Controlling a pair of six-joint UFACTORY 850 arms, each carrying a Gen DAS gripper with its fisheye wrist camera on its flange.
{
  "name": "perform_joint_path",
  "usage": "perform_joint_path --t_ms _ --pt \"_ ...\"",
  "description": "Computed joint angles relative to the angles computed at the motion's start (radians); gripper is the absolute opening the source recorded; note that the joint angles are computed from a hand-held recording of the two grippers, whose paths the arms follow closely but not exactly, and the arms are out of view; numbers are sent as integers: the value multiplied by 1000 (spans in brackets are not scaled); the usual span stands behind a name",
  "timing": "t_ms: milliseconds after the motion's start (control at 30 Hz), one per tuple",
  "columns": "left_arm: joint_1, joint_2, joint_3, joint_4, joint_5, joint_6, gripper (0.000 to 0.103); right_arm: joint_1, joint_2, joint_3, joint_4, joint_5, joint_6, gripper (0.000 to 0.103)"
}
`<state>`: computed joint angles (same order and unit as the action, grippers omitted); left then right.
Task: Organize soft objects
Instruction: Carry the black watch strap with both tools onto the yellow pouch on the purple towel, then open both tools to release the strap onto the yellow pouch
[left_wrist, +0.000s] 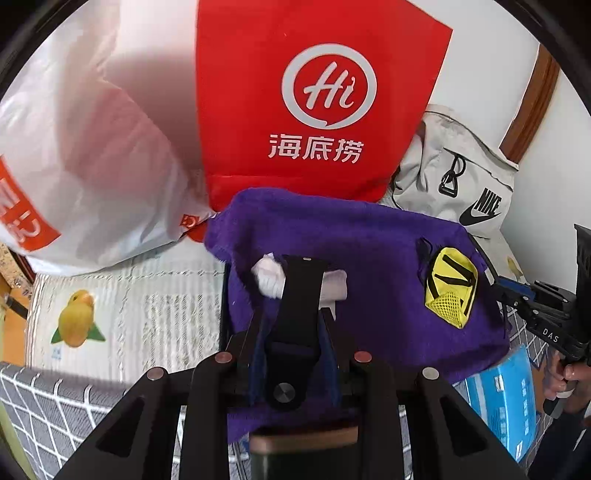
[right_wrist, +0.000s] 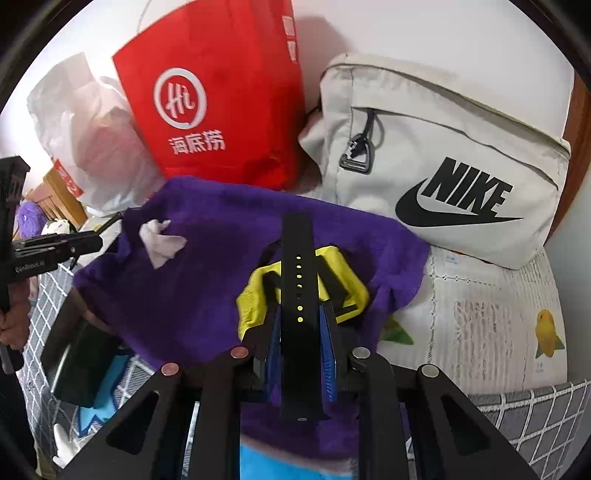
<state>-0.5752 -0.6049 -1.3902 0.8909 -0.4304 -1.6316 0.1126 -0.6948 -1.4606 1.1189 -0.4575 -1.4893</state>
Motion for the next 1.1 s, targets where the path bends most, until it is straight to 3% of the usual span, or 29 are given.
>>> perform_joint_path --t_ms 333,700,867,967,1033,1100 --pt "23 -93 -103 -189 -42 220 26 9 -78 -95 -249 -21 219 21" --pt "29 -141 -161 -346 -104 407 27 12 -83 -102 -312 -45 263 22" --pt "28 -155 -177 -354 -124 419 27 5 -52 -73 -261 -37 214 36" --pt "27 -147 -169 -340 -114 406 39 -4 -23 -43 -202 -32 165 36" --pt "23 -131 -153 -306 -101 378 54 -11 -4 -22 -166 -32 136 37" --pt "18 -111 -131 -268 -88 338 54 -16 15 3 -123 -28 105 37"
